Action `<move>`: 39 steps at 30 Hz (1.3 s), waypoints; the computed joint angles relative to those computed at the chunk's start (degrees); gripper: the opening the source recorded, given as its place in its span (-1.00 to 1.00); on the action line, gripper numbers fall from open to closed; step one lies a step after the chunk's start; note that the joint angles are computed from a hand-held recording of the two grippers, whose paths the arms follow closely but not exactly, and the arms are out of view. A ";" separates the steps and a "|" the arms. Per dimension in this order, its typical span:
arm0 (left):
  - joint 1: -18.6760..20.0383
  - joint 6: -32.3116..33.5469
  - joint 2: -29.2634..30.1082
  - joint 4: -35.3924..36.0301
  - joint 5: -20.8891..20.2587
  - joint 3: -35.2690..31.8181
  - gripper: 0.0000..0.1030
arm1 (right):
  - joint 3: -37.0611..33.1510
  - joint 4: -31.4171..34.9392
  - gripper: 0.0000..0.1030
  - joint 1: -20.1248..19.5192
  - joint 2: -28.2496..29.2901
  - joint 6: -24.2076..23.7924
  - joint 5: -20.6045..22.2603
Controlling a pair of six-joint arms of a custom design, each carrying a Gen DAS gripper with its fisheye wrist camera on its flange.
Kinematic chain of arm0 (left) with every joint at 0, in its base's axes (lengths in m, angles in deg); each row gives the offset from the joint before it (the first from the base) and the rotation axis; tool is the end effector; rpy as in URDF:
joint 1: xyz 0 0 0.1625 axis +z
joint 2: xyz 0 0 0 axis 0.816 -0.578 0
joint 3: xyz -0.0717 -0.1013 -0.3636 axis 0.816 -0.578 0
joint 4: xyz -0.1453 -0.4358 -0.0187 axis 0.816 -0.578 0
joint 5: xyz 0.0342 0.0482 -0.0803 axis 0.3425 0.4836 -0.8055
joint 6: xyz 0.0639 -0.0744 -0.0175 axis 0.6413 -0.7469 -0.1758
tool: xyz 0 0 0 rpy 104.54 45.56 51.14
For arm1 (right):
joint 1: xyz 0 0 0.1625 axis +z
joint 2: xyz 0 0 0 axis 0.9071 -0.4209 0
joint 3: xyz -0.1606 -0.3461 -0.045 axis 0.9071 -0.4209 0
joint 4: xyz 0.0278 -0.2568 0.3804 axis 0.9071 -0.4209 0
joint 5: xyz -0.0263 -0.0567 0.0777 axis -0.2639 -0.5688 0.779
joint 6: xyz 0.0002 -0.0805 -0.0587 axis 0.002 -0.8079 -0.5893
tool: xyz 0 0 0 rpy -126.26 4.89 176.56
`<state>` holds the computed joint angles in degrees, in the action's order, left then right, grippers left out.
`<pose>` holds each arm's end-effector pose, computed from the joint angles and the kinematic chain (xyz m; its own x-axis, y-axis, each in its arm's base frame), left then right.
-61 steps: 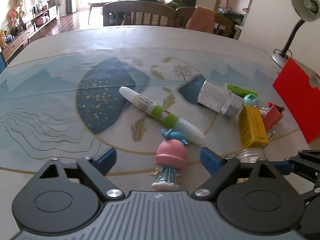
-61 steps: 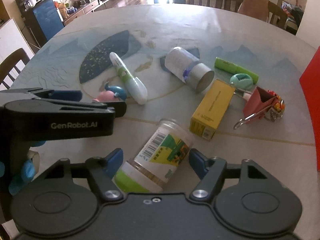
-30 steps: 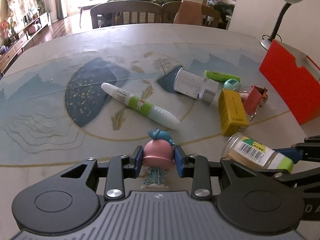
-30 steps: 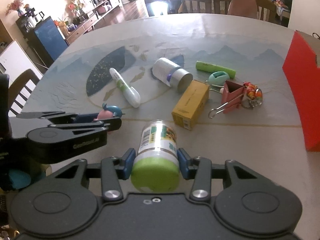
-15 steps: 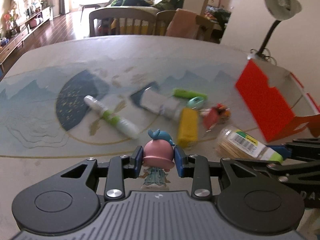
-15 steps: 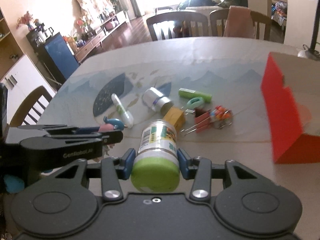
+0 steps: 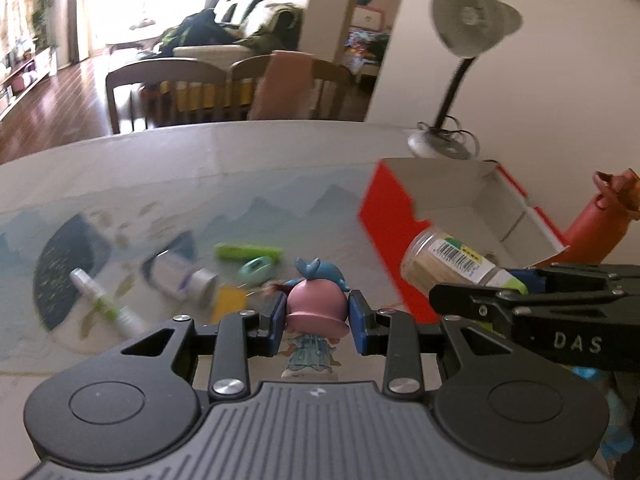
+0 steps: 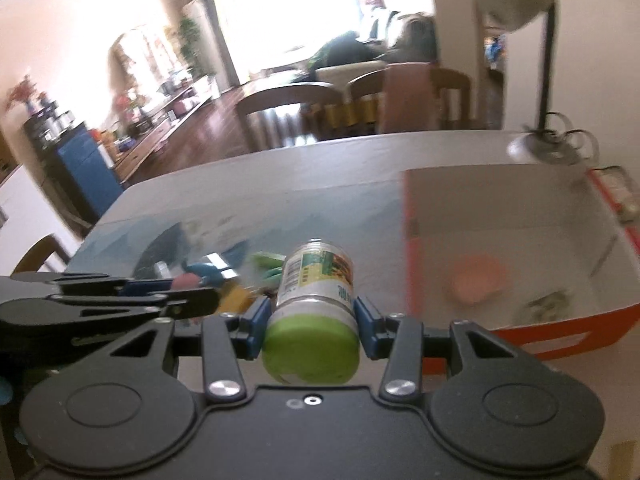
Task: Organize rigid objects
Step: 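Carry the pink figurine and green-capped jar with both grippers into the red box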
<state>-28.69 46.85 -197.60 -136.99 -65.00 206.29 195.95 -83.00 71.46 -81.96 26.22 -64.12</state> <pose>-0.1869 -0.3141 0.3163 -0.7954 0.2889 -0.5328 0.5416 0.7333 -0.4110 0.3880 -0.2793 0.1445 -0.8371 -0.1532 0.5252 -0.4581 0.7209 -0.5200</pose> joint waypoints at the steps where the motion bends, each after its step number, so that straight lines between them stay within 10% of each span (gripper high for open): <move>1: -0.04 0.56 1.64 -1.51 -0.23 -0.19 -0.38 | 0.51 -0.03 -0.13 -0.52 -1.04 -0.37 -0.58; 21: 5.91 18.30 40.89 -32.43 -7.73 -12.74 -0.38 | 7.88 -5.35 -0.13 -16.07 -13.95 -11.33 -4.46; 39: 12.50 24.89 64.00 -34.57 -8.40 -26.96 -0.38 | 6.17 -5.64 -0.14 -25.04 -9.64 -19.95 -2.64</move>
<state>-16.20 71.74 -133.60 -171.56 -73.40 179.33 202.12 -88.64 46.42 -91.59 6.27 -66.76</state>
